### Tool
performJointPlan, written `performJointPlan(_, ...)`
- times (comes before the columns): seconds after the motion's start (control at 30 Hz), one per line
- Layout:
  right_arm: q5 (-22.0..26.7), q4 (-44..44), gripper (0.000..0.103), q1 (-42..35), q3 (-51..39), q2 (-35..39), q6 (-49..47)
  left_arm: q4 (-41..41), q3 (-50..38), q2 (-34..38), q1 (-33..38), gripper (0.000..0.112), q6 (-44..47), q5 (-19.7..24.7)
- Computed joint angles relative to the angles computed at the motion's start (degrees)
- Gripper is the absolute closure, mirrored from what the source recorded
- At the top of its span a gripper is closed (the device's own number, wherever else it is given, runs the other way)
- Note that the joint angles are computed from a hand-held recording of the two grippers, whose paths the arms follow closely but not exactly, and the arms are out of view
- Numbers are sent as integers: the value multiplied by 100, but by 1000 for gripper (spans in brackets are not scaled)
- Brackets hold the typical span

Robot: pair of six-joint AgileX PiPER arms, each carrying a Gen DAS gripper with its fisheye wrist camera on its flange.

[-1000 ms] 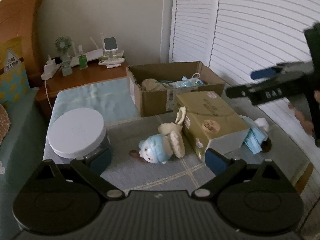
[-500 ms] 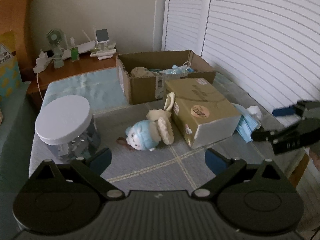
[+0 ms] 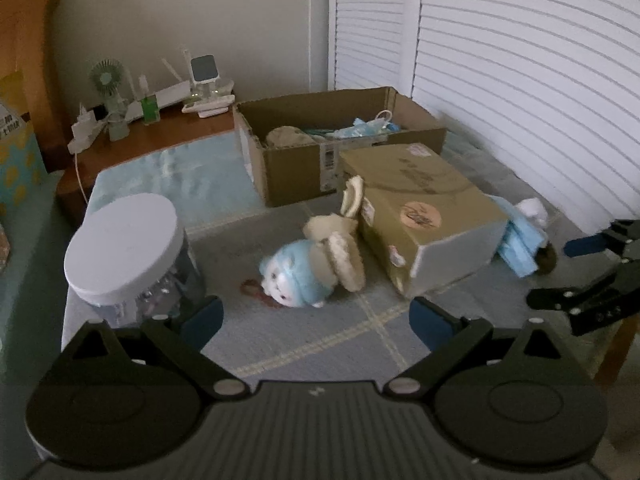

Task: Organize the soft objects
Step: 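Move right gripper toward blue mask pile while left moves toward light blue plush toy, then grasp light blue cat plush with left gripper while right grasps brown scrunchie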

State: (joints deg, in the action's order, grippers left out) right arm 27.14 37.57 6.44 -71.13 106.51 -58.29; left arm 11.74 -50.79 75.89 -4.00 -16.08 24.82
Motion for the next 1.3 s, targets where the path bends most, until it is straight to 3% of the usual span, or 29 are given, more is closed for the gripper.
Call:
performJointPlan(0.07, -63, 218, 0, -24, 101, -44, -221, 25, -28, 110, 70, 18, 164, -127)
performJointPlan(0.2, -157, 484, 0, -42, 212, -80, -490, -146, -209, 369, 190, 36, 727, -156)
performJointPlan(0.33, -139, 636, 0, -81, 254, -99, -689, -29, -323, 634, 224, 36, 1040, -288)
performJointPlan(0.43, -155, 669, 0, -83, 274, -107, -721, 8, -407, 841, 251, 49, 1184, -373)
performJointPlan(0.57, -146, 735, 0, -95, 285, -108, -817, -291, -497, 1053, 321, 49, 1602, -470)
performJointPlan(0.67, -181, 891, 0, -108, 343, -126, -980, -799, -513, 1130, 420, 57, 2141, -549)
performJointPlan(0.83, -251, 1092, 0, -111, 420, -147, -1181, -1407, -528, 1059, 515, 60, 2656, -425)
performJointPlan(1.03, -283, 1180, 0, -116, 460, -159, -1275, -1592, -230, 508, 436, 60, 2666, -66)
performJointPlan(1.3, -343, 1151, 3, -75, 501, -208, -1287, -1502, 229, -161, 77, 59, 1747, 278)
